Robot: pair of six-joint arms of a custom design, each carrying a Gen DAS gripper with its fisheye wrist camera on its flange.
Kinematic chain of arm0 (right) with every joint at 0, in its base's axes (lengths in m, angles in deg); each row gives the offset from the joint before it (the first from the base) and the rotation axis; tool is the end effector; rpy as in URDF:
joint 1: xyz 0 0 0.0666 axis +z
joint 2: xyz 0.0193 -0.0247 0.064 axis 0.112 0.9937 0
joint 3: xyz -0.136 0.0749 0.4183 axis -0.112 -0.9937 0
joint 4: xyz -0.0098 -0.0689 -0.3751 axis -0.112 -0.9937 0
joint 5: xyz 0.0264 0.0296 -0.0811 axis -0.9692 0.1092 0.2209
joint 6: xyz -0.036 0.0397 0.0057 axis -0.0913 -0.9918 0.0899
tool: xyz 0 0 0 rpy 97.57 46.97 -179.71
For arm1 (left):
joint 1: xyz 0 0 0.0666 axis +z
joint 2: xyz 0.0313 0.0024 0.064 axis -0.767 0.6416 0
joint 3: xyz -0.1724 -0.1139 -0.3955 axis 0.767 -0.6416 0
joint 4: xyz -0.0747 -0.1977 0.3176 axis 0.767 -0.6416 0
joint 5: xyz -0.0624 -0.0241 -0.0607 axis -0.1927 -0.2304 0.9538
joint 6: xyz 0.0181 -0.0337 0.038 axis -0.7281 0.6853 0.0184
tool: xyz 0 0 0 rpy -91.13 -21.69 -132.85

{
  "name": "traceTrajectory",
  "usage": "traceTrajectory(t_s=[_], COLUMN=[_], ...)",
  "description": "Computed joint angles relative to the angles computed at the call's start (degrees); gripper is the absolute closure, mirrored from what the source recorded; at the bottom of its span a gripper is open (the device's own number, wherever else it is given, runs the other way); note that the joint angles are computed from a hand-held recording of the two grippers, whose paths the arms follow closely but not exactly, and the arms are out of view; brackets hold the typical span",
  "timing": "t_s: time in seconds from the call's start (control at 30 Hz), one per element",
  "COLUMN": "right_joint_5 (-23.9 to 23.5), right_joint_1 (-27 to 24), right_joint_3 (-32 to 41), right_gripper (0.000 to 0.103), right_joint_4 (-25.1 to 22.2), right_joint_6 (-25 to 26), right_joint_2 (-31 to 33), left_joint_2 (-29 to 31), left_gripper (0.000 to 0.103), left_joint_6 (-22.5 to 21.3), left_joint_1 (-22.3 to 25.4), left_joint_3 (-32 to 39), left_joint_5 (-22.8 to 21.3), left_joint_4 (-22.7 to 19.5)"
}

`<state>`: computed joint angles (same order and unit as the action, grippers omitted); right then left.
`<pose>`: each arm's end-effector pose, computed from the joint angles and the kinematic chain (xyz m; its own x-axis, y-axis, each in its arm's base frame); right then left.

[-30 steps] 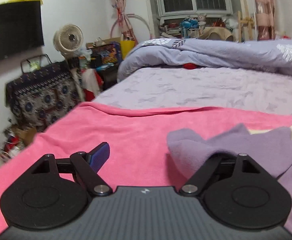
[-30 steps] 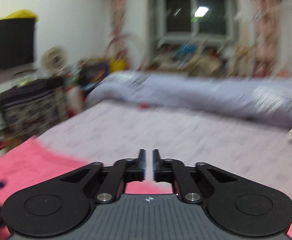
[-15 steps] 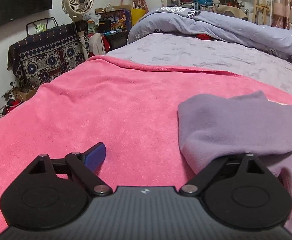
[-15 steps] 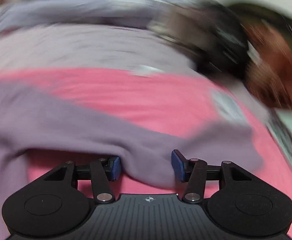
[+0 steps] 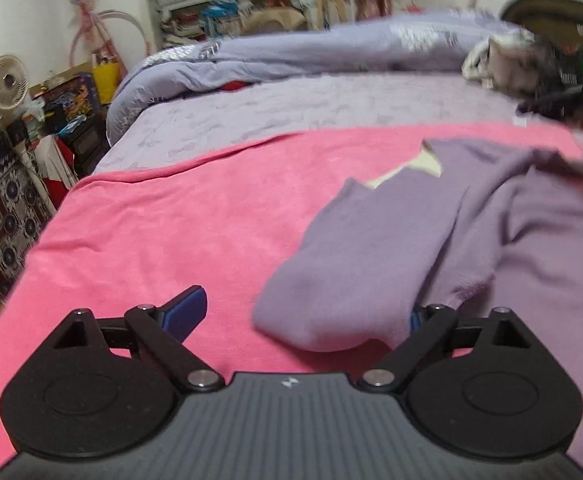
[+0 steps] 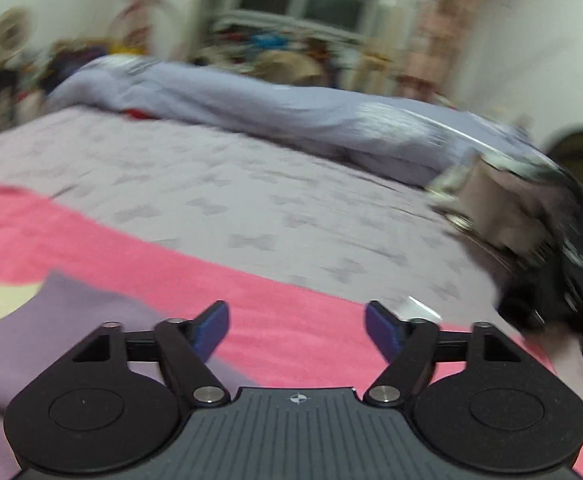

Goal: Fold clothes

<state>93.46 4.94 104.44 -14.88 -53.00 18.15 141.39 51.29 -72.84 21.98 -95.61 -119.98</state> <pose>0.4829 -0.0184 0.4895 -0.5352 -0.1072 -0.8379 0.0907 0.9789 -0.1831 0.3576 -0.1444 0.5080 -0.6181 0.2511 -0.7449 0.2684 0.9581 0.1003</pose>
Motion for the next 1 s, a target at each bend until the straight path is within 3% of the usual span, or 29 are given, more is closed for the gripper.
traceTrajectory(t_s=[0.07,0.17,0.23,0.3,0.37,0.4,0.47,0.53,0.6,0.63,0.67,0.7,0.73,0.83,0.93,1.0], right_joint_5=[-5.5,-10.3,-10.0,-10.5,-10.9,-11.0,-12.0,-12.2,-11.4,-11.3,-11.1,-10.9,-10.8,-12.0,-14.2,-16.2], right_joint_1=[-1.7,-0.9,1.0,2.4,3.7,4.2,5.1,5.9,6.4,6.5,6.6,6.7,6.6,6.3,5.8,5.3], right_joint_3=[1.1,4.1,6.8,9.7,11.4,11.9,13.2,14.6,15.8,16.2,16.6,17.0,17.5,19.3,21.7,23.3], right_gripper=[0.024,0.024,0.024,0.025,0.025,0.025,0.029,0.030,0.030,0.030,0.030,0.030,0.030,0.031,0.035,0.046], right_joint_4=[-1.4,-5.1,-7.3,-10.7,-13.5,-15.1,-18.3,-20.8,-22.0,-22.1,-22.2,-22.4,-22.6,-24.6,-27.7,-30.4], right_joint_6=[0.5,7.7,10.9,10.8,9.5,9.1,9.9,12.0,14.2,14.8,15.4,16.0,16.8,19.1,20.3,21.1], right_joint_2=[1.3,4.1,6.5,8.7,9.7,9.8,10.2,10.9,11.7,12.1,12.5,13.0,13.5,15.1,16.5,17.2], left_joint_2=[2.8,9.2,8.3,7.3,6.6,6.1,3.7,2.9,6.2,9.8,14.0,18.3,22.5,29.6,30.8,29.1], left_gripper=[0.007,0.008,0.008,0.007,0.008,0.008,0.007,0.007,0.007,0.008,0.017,0.033,0.035,0.038,0.038,0.038], left_joint_6=[2.5,6.9,6.7,7.5,13.6,17.6,24.7,25.6,18.9,14.6,11.6,8.5,5.6,1.5,-1.4,-3.4], left_joint_1=[3.2,6.0,4.7,4.5,3.9,4.5,6.1,7.0,7.2,7.9,8.3,8.7,9.0,8.2,6.7,6.3], left_joint_3=[3.3,11.1,11.4,12.4,14.5,15.4,14.6,14.5,16.8,19.7,22.9,26.5,30.5,36.1,35.2,33.0], left_joint_5=[5.4,19.3,20.3,22.2,23.7,27.2,36.7,36.0,28.6,28.7,29.8,30.6,31.1,29.8,29.2,27.8], left_joint_4=[-4.8,-20.5,-23.2,-26.8,-30.7,-30.7,-24.2,-14.4,-9.3,-10.8,-13.6,-16.8,-20.2,-24.7,-27.0,-25.3])
